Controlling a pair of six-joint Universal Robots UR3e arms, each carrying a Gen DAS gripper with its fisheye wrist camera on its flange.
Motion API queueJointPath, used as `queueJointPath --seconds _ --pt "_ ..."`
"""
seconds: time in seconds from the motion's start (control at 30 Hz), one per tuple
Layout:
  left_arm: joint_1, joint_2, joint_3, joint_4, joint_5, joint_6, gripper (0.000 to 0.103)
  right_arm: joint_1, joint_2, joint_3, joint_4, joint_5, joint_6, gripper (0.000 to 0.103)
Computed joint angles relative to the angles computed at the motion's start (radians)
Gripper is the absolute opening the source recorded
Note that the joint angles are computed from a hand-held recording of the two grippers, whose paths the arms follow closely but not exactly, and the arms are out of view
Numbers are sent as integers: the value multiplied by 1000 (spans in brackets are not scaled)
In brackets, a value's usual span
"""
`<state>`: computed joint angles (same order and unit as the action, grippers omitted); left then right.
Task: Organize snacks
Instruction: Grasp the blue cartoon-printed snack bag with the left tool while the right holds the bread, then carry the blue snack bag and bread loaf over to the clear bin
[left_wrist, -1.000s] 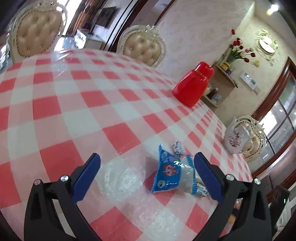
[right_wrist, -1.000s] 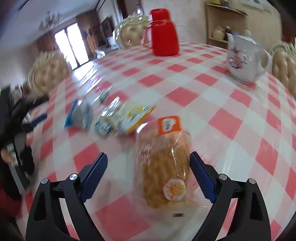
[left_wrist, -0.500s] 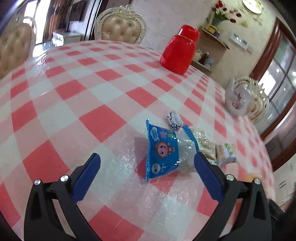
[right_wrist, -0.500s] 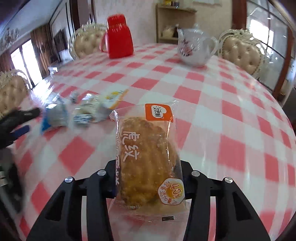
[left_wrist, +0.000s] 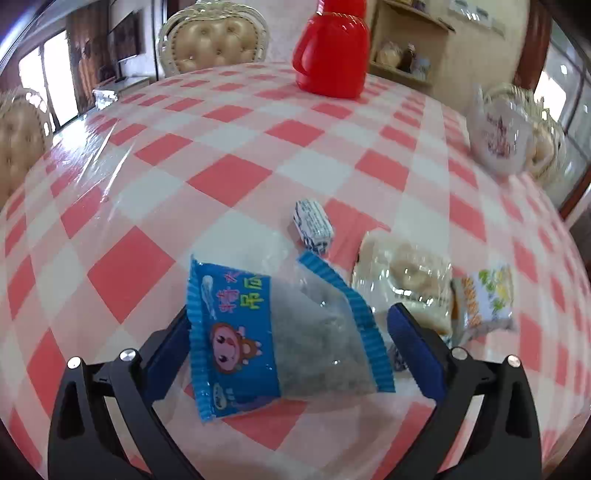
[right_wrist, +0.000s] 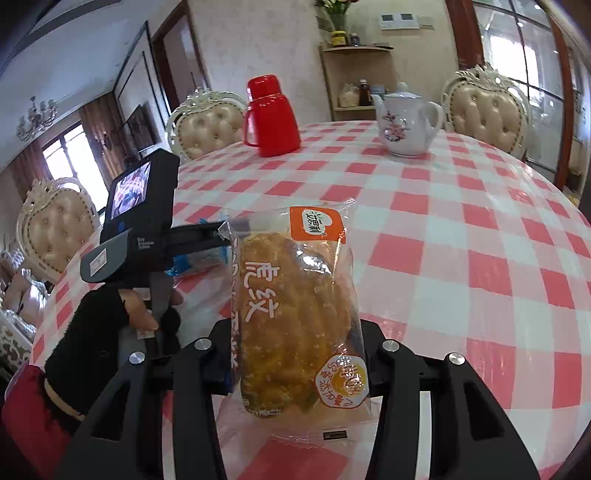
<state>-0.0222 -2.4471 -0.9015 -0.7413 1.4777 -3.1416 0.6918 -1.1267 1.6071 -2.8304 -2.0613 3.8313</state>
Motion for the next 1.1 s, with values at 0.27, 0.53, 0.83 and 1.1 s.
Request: queueJointPath --seconds 0.27,0.53,0.83,1.1 --pt "43 138 -274 173 -56 113 59 -17 -5 38 -9 1 14 46" --pt "131 308 -517 237 -183 145 56 -50 -24 97 -45 25 54 46" --pt "170 487 -787 340 -277 195 56 -60 -42 152 -93 4 104 46" --pt "206 629 -997 421 -329 246 56 -15 -55 165 -88 -29 160 46"
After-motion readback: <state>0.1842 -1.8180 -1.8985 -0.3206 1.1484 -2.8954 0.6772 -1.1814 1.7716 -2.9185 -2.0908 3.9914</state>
